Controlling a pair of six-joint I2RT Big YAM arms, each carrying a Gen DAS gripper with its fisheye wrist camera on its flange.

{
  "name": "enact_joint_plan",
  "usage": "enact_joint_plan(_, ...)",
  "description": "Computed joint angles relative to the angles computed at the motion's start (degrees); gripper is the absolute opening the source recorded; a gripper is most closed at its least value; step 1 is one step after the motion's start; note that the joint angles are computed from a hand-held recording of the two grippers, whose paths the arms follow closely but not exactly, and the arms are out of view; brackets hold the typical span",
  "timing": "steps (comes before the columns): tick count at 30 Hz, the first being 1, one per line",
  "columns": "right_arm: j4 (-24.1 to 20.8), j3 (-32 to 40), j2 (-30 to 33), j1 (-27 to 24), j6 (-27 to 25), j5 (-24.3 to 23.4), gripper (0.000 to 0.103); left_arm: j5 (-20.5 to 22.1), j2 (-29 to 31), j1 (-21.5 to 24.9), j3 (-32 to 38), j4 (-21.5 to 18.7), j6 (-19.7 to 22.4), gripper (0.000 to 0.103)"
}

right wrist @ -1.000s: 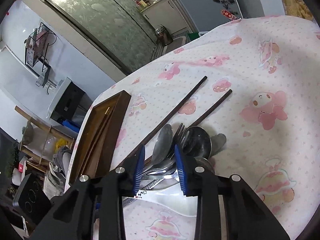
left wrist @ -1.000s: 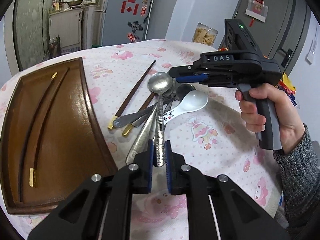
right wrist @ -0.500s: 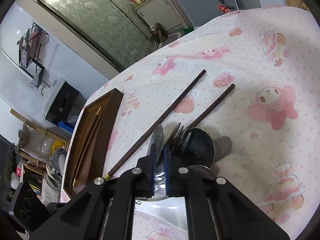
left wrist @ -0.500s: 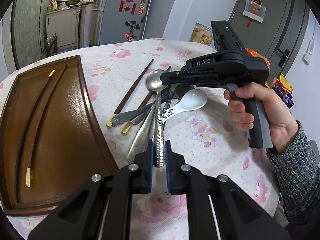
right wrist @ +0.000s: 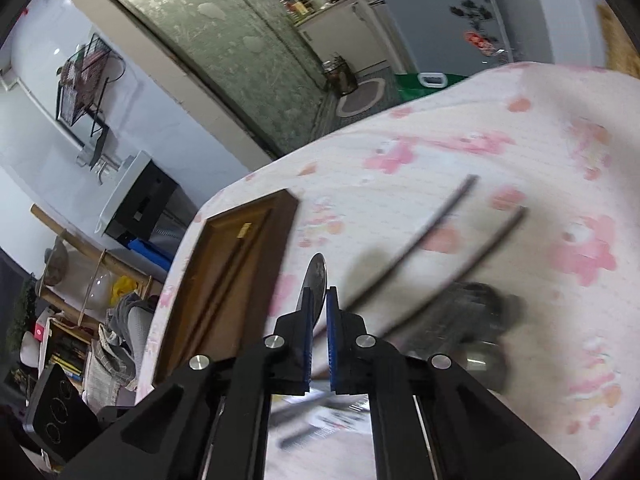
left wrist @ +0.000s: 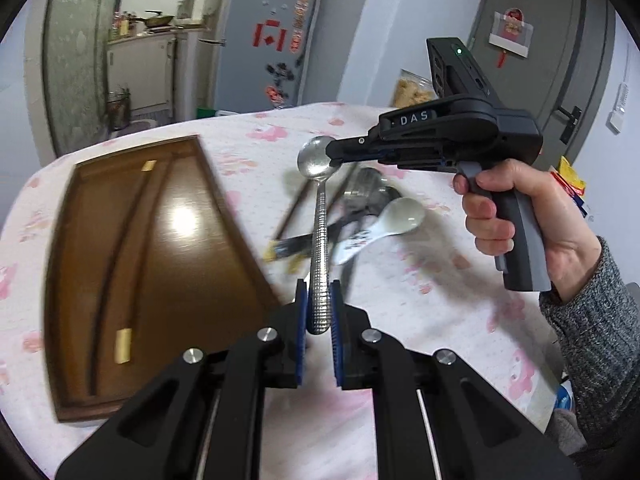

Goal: Organize utensils
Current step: 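Place the metal spoon in the tray and open the left gripper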

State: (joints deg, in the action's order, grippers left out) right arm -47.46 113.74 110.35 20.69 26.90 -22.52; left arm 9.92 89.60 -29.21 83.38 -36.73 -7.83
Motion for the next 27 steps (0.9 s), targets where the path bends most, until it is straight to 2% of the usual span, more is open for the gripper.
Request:
enact_joint_plan(6, -4.8, 13.4, 8.3, 3.8, -0.4, -0.1, 0.006, -1.4, -2.8, 4.1, -2.7, -0.8, 0.8, 0.012)
enact_joint_plan(12, -11.0, 31.1, 19.7, 6.1, 0.7, -1.4, 0.006, -2.0, -2.6, 7.6, -3.0, -2.0, 1.5, 0.011)
enact_joint_plan(16, -18.6, 46.4, 28.5, 7.2, -1.5, 0.8, 0.006, -4.9, -1.7, 8.3, -2.8, -2.4, 3.1, 0.011)
enact_joint_plan(18, -21.1, 50.9, 31.0, 7.4, -2.4, 1.2, 0.006, -6.0, -1.5, 8.2, -2.9, -2.6, 3.9, 0.011)
enact_joint_plan(21, -19.6, 47.8, 29.5, 7.4, -3.1, 0.4, 0.011, -6.7, -1.8, 8.0, -3.5, -2.3, 4.8, 0.012)
enact_joint_plan(22, -18.0, 44.8, 27.9, 7.3, -3.0, -0.1, 0.026, -7.5, -2.0, 7.8, -3.5, -2.3, 4.9, 0.017)
enact_joint_plan(23, -15.0, 40.3, 25.5, 7.3, -2.7, -0.8, 0.05, -8.3, -2.3, 7.5, -3.9, -1.8, 5.0, 0.027)
enact_joint_plan(24, -11.1, 34.5, 22.3, 7.2, -2.3, -0.9, 0.061, -8.9, -2.6, 7.3, -4.3, -1.1, 5.0, 0.057)
enact_joint_plan(25, -8.7, 30.8, 20.2, 7.3, -2.2, -0.4, 0.069, -9.7, -3.3, 6.9, -5.2, 0.2, 4.8, 0.072)
enact_joint_plan(27, -5.9, 25.0, 16.5, 6.9, -2.4, -0.6, 0.069, -10.1, -4.4, 6.4, -6.4, 1.2, 4.8, 0.073)
